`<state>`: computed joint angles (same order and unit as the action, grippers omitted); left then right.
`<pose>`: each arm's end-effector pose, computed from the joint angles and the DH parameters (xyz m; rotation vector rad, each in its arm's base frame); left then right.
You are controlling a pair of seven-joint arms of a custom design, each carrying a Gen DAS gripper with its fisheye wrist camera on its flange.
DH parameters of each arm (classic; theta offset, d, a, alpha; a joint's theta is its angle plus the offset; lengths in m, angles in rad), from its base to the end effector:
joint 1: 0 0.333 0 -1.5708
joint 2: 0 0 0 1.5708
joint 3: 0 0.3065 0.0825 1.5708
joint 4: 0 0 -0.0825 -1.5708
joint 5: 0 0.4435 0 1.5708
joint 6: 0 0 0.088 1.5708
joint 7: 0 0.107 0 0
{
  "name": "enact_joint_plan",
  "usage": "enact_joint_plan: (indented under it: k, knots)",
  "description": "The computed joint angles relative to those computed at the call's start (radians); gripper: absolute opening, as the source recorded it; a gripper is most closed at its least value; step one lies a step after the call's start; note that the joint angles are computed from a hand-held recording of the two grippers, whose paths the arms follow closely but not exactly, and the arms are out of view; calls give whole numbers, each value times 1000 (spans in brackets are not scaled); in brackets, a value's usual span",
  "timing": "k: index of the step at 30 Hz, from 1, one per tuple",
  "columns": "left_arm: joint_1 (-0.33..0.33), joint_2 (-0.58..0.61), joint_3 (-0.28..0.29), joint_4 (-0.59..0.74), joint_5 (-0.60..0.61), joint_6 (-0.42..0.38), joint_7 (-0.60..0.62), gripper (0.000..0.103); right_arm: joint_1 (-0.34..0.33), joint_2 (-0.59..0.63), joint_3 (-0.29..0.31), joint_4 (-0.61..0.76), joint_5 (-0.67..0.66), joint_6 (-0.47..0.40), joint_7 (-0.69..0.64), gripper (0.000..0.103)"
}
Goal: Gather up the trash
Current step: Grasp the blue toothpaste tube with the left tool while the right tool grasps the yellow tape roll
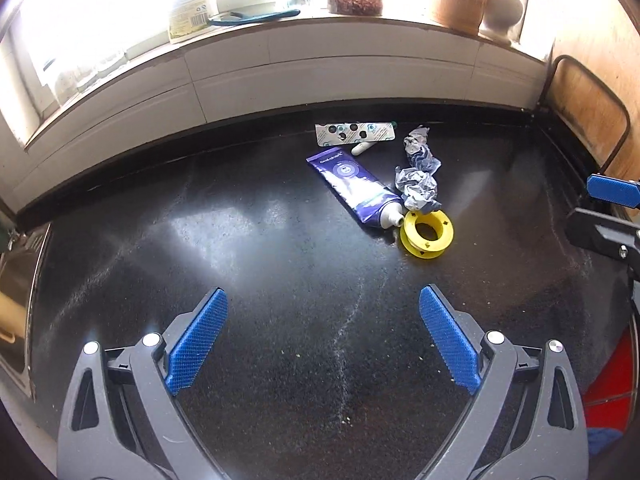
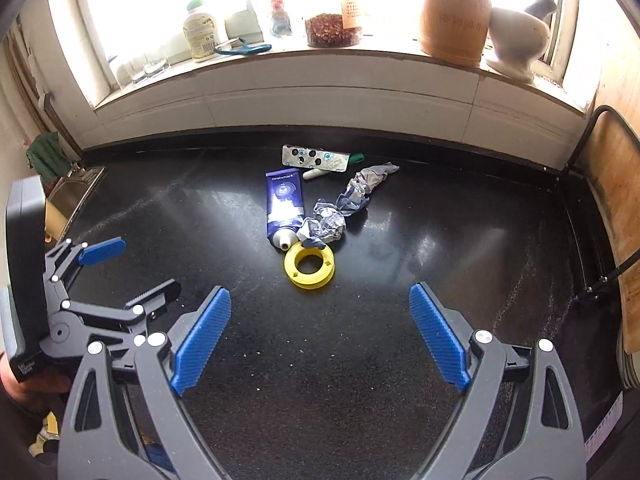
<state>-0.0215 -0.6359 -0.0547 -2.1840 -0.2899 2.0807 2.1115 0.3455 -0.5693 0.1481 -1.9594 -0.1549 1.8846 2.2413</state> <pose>0.4535 -0.0553 0.6748 -1.3474 2.3846 -0.6927 0.3967 0.2255 0.7423 -1.7269 2.0465 -0.4569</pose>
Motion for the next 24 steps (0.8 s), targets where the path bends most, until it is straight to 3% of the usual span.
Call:
enact_joint_plan:
  k: [7, 17, 24]
  knots:
    - [3, 167, -45, 120, 34, -4, -69, 94, 3, 29, -25, -37, 27, 29, -39, 88]
    - [-42, 505, -123, 382, 173, -50, -357, 94, -15, 58, -61, -83, 79, 41, -67, 88]
    - [-74, 550, -114, 379, 223, -38, -343, 94, -17, 110, -77, -93, 115, 67, -116, 88]
